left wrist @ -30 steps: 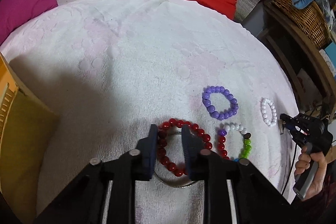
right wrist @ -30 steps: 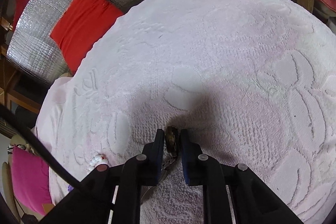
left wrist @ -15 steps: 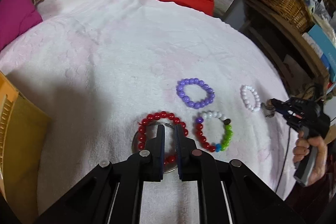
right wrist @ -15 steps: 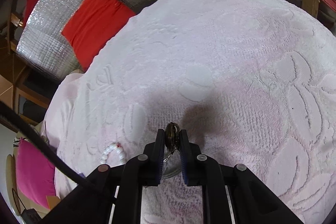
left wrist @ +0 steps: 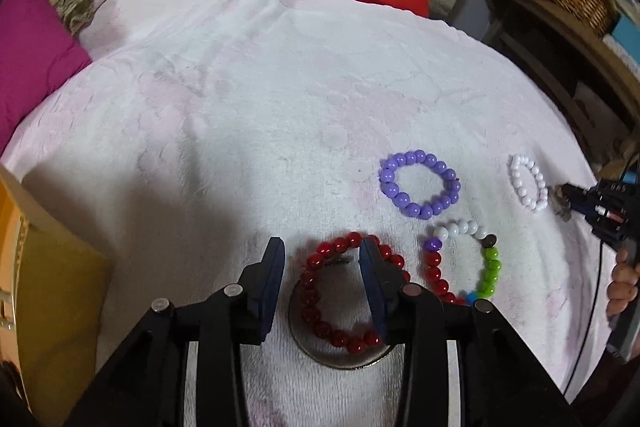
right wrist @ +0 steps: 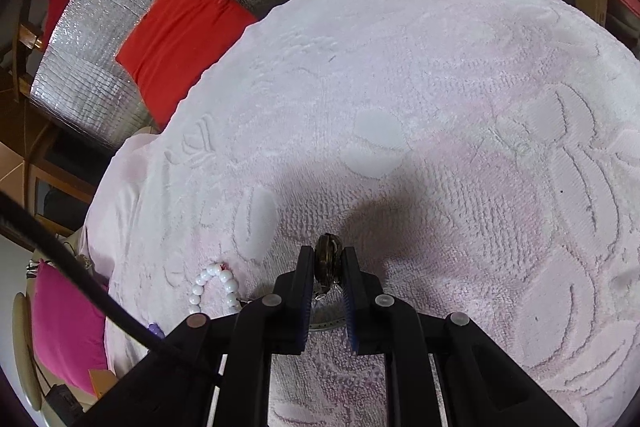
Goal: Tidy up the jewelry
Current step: 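Lift the red bead bracelet with the left gripper off the metal bangle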
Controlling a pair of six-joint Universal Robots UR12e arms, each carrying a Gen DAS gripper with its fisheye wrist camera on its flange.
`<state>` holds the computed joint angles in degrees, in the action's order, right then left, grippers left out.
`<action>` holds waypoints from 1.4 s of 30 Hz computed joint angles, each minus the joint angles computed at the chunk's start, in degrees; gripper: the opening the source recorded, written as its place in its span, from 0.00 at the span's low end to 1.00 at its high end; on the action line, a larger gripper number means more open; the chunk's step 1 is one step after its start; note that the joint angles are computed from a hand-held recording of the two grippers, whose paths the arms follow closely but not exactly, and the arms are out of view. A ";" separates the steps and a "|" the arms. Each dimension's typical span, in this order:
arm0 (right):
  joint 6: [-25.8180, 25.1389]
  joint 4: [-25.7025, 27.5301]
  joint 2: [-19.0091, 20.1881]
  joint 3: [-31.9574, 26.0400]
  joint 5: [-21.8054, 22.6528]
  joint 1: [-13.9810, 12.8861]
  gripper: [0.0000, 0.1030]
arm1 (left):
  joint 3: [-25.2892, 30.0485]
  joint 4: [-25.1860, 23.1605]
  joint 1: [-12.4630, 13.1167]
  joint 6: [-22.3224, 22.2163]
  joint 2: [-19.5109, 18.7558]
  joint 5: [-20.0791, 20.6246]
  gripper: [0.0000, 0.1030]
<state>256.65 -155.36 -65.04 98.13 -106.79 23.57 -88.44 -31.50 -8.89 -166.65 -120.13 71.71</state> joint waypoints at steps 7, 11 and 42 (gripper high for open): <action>0.10 0.08 0.29 -0.24 0.40 -0.18 0.14 | -0.49 0.61 -0.58 4.77 0.26 -1.00 0.15; 0.01 0.22 0.31 -0.30 0.30 -0.15 0.14 | -1.09 0.88 -0.33 5.26 0.75 -2.73 0.07; 0.79 0.19 0.38 -0.14 0.95 -0.24 0.14 | -4.06 -4.62 -0.38 17.83 3.92 -7.62 0.41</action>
